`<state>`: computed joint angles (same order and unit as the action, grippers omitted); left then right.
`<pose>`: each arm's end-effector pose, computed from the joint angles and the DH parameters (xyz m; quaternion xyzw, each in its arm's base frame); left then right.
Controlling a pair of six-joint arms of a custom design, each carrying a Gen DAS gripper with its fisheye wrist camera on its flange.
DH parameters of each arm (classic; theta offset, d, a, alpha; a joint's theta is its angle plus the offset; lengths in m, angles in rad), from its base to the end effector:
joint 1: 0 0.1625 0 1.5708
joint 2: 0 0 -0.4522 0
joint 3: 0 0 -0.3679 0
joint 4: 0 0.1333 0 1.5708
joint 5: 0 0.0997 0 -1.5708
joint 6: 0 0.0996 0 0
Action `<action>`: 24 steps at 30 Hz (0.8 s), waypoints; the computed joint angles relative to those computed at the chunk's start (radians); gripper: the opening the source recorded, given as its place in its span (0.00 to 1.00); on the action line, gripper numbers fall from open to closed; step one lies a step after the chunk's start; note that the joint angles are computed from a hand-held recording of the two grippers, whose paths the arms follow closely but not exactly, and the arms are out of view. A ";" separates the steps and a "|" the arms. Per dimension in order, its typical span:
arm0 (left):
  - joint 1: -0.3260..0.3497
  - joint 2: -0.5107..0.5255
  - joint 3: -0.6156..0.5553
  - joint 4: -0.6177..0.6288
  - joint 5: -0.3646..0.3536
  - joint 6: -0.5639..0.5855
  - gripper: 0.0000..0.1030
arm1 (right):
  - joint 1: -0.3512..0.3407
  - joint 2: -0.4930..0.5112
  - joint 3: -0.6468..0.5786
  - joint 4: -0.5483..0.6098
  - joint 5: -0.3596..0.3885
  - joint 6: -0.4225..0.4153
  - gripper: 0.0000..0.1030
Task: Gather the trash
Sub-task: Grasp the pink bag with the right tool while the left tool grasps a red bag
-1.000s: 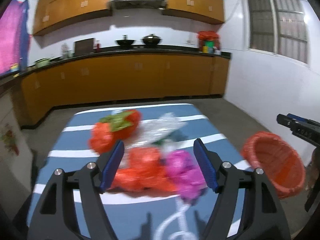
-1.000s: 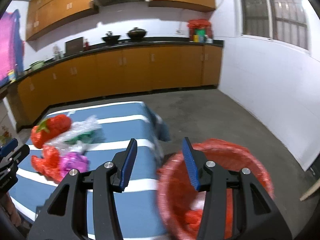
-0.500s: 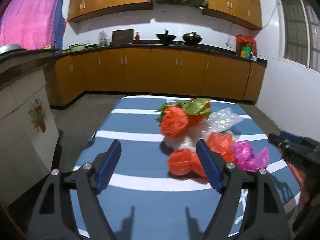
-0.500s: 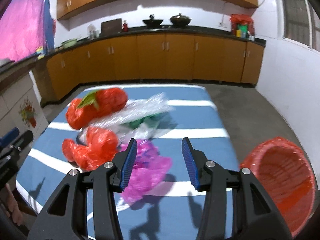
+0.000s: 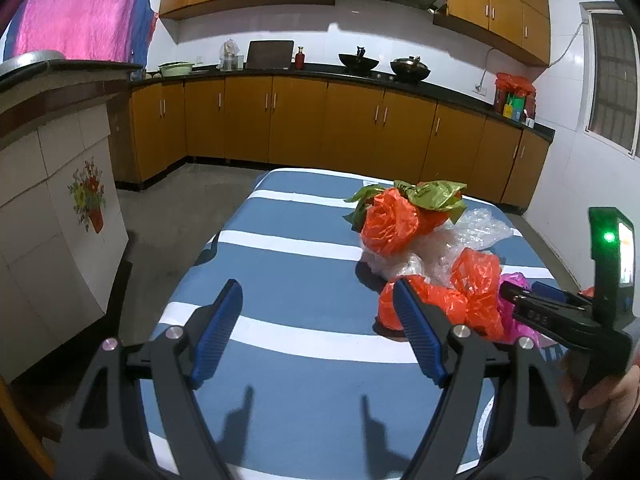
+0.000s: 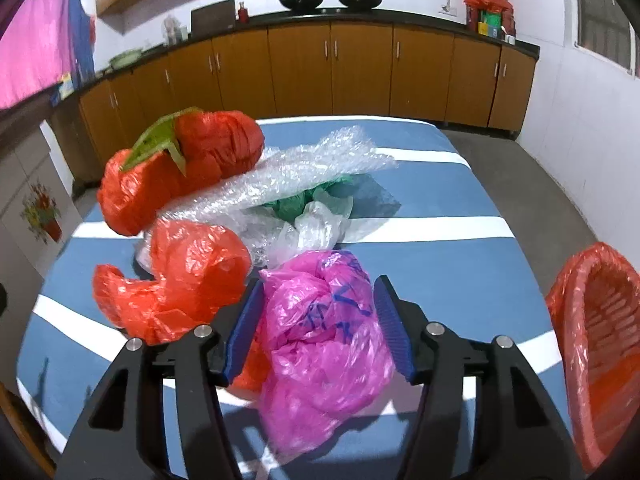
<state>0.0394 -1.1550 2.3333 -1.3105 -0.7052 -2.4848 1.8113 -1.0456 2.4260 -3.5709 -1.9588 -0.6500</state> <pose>-0.2641 -0.2197 0.1289 -0.0678 0.7336 -0.5391 0.4082 0.1955 -0.3959 0.1754 0.3494 -0.8687 0.2556 0.2406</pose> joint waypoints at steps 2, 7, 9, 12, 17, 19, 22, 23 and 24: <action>0.005 0.004 0.000 -0.010 0.005 0.006 0.74 | 0.004 0.013 -0.007 0.007 -0.016 0.001 0.57; 0.019 0.017 -0.004 -0.040 0.022 0.034 0.74 | -0.010 0.011 -0.004 0.023 -0.027 -0.019 0.57; 0.027 0.023 -0.005 -0.057 0.031 0.050 0.74 | -0.019 0.002 0.002 0.027 -0.022 -0.024 0.55; 0.036 0.032 -0.006 -0.086 0.044 0.076 0.74 | -0.033 -0.024 0.013 0.040 -0.010 -0.026 0.48; 0.060 0.048 -0.013 -0.147 0.074 0.135 0.74 | -0.057 -0.048 0.028 0.024 0.012 -0.041 0.44; 0.074 0.056 -0.017 -0.178 0.091 0.168 0.74 | -0.065 -0.059 0.028 0.022 0.020 -0.034 0.43; 0.099 0.067 -0.026 -0.225 0.121 0.221 0.74 | -0.078 -0.083 0.026 0.034 0.035 -0.021 0.43; 0.112 0.073 -0.030 -0.250 0.134 0.248 0.74 | -0.081 -0.090 0.022 0.041 0.039 -0.019 0.43; 0.121 0.078 -0.033 -0.270 0.144 0.268 0.74 | -0.084 -0.098 0.022 0.042 0.044 -0.018 0.43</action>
<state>0.1603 -1.0774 2.3006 -1.5803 -0.5609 -2.2168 1.7269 -1.1433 2.4480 -3.5287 -1.9153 -0.6678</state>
